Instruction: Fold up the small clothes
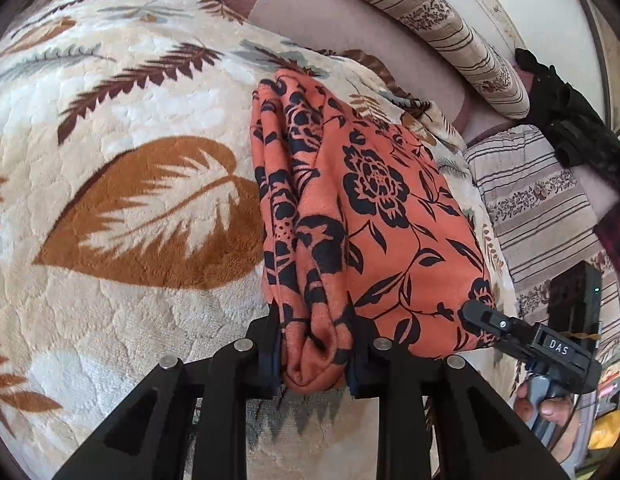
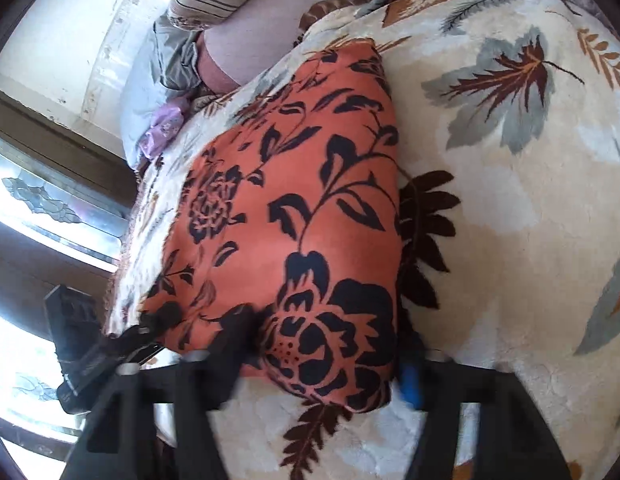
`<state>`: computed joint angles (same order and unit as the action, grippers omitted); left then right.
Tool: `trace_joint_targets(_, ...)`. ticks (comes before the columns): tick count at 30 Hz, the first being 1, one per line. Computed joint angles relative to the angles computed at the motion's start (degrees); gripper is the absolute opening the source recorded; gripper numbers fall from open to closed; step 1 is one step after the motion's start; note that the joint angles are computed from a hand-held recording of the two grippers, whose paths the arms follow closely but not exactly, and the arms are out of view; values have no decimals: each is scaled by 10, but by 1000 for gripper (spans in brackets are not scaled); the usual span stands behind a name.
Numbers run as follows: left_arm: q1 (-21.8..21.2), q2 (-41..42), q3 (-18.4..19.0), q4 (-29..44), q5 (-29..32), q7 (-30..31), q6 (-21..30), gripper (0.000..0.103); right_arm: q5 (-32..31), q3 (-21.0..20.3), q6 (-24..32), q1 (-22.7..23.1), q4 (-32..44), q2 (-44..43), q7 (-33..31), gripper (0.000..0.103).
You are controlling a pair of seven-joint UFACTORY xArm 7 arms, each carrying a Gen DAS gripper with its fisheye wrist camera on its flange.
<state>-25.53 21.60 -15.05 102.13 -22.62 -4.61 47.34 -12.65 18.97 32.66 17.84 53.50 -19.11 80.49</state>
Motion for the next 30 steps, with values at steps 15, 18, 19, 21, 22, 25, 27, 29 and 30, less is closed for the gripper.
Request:
trace_joint_targets(15,-40,-57,49,-46,211,-164,-8,86,-114,8,-1,-45,65,10,29,93)
trace_joint_targets(18,-36,-67,48,-57,226,-169,-10,86,-72,-35,-53,-39,91,71,-34,93)
trace_joint_targets(19,-37,-69,48,-58,236,-172,-9,86,-29,-58,-71,-30,95,92,-74,93)
trace_joint_targets(21,-36,-68,47,-54,246,-170,-3,86,54,-89,-96,-22,97,131,-125,92)
trace_joint_targets(22,-33,-69,45,-55,243,-162,-1,86,74,-102,-111,-13,88,137,-126,92)
trace_joint_targets(25,-32,-64,46,-46,249,-161,5,86,53,-86,-96,-25,112,138,-106,93)
trace_joint_targets(27,-34,-60,47,-42,253,-166,7,86,42,-83,-106,-22,117,135,-112,93)
trace_joint_targets(29,-33,-59,45,-40,248,-167,10,86,52,-84,-68,-16,134,148,-137,93)
trace_joint_targets(30,-32,-60,45,-40,246,-167,9,86,62,-86,-47,-14,139,156,-148,93)
